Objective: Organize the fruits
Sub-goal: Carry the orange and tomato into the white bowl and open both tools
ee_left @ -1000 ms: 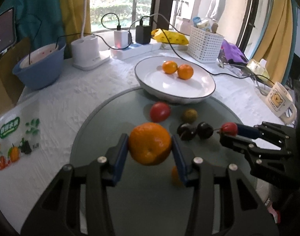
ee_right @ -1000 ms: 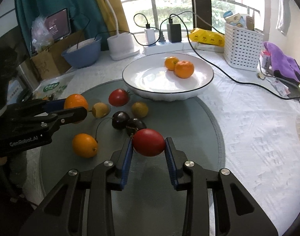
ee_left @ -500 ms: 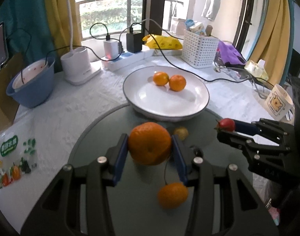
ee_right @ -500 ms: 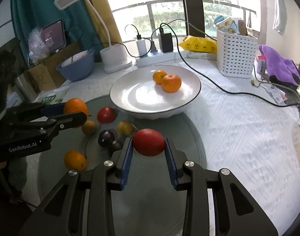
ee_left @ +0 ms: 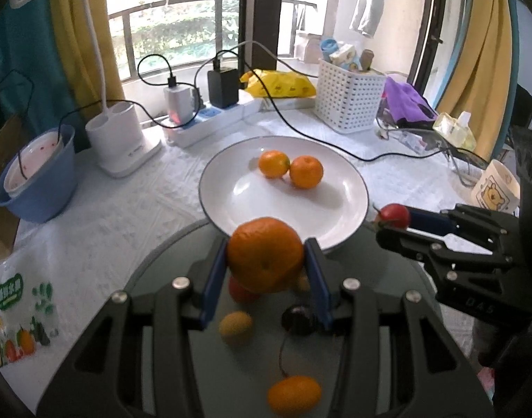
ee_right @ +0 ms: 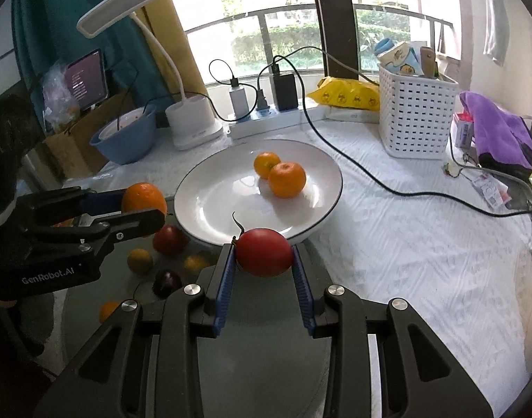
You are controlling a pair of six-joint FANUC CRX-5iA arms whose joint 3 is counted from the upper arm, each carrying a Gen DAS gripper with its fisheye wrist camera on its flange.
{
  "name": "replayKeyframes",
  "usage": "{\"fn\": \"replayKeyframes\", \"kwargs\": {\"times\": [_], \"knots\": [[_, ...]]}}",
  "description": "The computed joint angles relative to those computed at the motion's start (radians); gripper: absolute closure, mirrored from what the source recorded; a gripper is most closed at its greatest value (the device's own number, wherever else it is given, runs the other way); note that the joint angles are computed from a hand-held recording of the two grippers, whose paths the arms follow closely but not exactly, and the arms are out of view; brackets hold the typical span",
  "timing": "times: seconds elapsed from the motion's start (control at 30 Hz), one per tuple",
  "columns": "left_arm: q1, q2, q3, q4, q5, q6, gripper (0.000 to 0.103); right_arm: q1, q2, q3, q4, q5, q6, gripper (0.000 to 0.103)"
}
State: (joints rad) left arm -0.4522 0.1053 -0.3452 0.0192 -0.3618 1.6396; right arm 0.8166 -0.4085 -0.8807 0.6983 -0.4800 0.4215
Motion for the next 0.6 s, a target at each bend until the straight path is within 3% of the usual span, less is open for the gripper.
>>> {"fn": "replayKeyframes", "kwargs": {"times": [0.6], "knots": [[0.017, 0.094, 0.074, 0.085, -0.004, -0.090, 0.057, -0.076, 0.099, 0.070, -0.037, 0.057, 0.078, 0.068]]}}
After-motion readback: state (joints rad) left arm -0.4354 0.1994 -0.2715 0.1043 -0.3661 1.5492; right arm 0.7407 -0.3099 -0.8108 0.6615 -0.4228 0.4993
